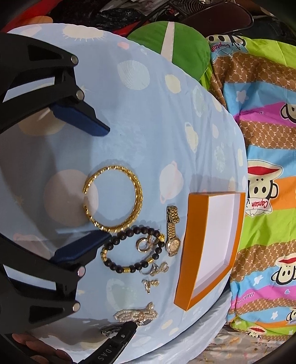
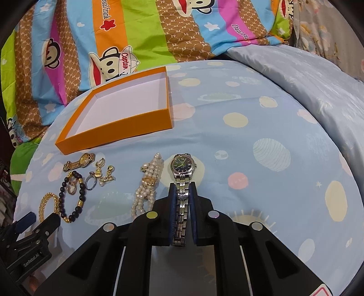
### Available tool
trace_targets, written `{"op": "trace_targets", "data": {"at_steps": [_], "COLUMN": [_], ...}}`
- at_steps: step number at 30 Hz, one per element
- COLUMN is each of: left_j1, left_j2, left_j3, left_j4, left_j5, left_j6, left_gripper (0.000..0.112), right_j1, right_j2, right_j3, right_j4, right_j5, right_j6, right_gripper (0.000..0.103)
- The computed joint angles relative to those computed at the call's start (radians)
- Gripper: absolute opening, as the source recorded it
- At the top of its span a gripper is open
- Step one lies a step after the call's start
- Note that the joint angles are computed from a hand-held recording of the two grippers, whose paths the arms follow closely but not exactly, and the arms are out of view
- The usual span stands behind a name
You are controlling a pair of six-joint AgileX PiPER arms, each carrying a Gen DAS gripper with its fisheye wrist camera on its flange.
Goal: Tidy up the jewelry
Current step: 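Grasp the gold cuff bangle with the left tool and lift it while the right tool holds the silver watch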
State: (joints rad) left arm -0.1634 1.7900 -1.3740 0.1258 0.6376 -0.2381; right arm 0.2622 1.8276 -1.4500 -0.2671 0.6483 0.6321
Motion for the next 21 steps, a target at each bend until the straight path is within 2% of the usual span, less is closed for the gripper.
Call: {"op": "trace_targets", "data": {"at_steps": [5,11,18,20,21], "left_j1": [0.024,0.073,0.080,0.081,0.083], "left_j2": [-0.021,-0.044,-0.106,-0.125,-0.125], "left_j3": [0.014,0.029,0.056,0.045,0.029], "left_j4": [-0.105,-0.301,-0.322,-0.329,-0.340], "left_j5": [-0.012,0.006,0.011,0.020,0.036], "left_j6": [0.099,0.268,0.289,0.304,0.318], "left_gripper": [0.053,0.051,0.047,0.036,0.011], "right_j1": [-0.001,0.005,0.013,0.016,0.017], "right_j2": [-0.034,-0.078,-0.144,-0.159,-0.164], "right_j3": [0.030,0.064,0.089,0.083,0.077], "right_j4": [0.027,0.030,0.036,0.033,0.030], "right_j5": [-0.011,-0.019,-0.025,-0.021,-0.017], "right_j6": [-0.024,-0.032,-0.047,-0.057,-0.060], "right_gripper": [0.010,0.010,0.010,0.010,0.010]}}
